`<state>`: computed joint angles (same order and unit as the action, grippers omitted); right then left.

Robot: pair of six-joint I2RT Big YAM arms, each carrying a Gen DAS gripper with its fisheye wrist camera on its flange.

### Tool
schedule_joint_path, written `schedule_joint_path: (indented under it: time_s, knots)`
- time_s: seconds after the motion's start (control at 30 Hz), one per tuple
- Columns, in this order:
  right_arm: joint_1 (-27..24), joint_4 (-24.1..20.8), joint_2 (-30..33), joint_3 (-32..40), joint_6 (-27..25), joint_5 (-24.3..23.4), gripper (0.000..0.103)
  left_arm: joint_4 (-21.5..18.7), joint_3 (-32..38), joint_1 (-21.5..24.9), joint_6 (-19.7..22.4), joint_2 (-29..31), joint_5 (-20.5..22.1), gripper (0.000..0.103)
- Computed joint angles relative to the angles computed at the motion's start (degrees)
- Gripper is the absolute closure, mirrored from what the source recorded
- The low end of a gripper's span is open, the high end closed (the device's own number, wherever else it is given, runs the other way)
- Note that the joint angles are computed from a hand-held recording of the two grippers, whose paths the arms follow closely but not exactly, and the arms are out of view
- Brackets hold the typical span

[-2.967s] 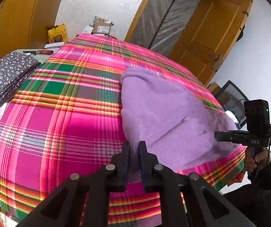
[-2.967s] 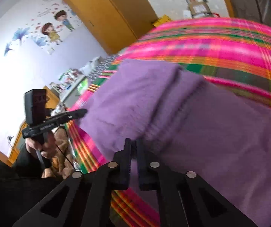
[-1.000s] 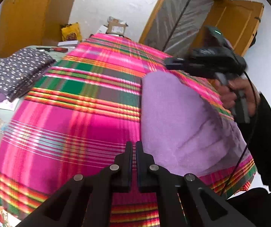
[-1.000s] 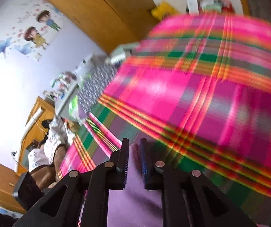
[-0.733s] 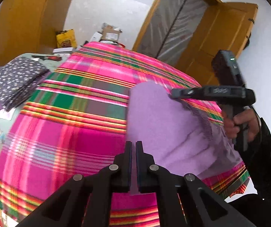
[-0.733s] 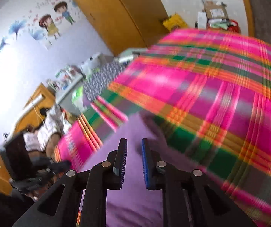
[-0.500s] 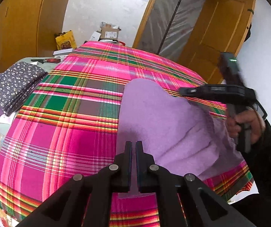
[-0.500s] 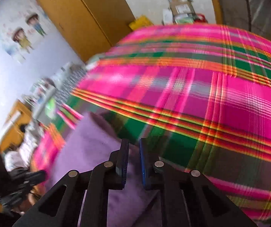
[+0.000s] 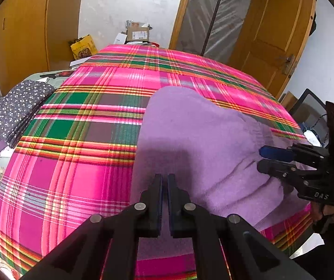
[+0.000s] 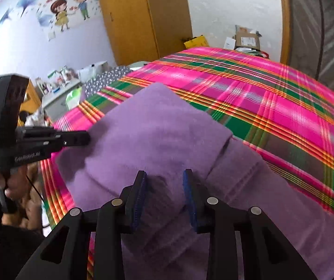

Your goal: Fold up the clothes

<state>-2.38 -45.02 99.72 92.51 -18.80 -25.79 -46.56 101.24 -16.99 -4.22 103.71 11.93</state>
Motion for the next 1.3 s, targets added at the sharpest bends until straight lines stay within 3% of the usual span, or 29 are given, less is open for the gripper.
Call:
schedule_joint_path:
  time_s: [0.3, 0.4, 0.6, 0.9, 1.03, 1.3]
  knots:
    - [1.08, 3.3, -2.35, -4.14, -3.11, 4.06, 0.059, 0.92, -1.04, -0.3, -0.44, -0.28, -0.99, 0.1]
    - [1.07, 3.16, -2.93, -4.78, -3.88, 3.38, 0.052, 1.19, -1.41, -0.21, -0.41, -0.52, -0.64, 0.1]
    - [-0.26, 2.37, -4.67, -6.39, -3.93, 2.91, 0.052, 1.43, -2.96, 0.18, -0.38, -2.03, 0.92, 0.1]
    - [-2.1, 6.28, -7.94, -9.86, 1.79, -0.79, 0.059, 3.54, -4.37, -0.78, 1.78, -3.63, 4.78, 0.1]
    - [-1.99, 5.74, -7.86, -10.0, 2.07, -1.04, 0.072, 4.06, -5.42, -1.47, 3.73, -4.46, 7.53, 0.1]
    - [-2.62, 3.02, -7.17, -9.35, 4.33, -2.51, 0.072, 2.87, -5.9, -2.93, 7.62, -4.53, 11.81, 0.1]
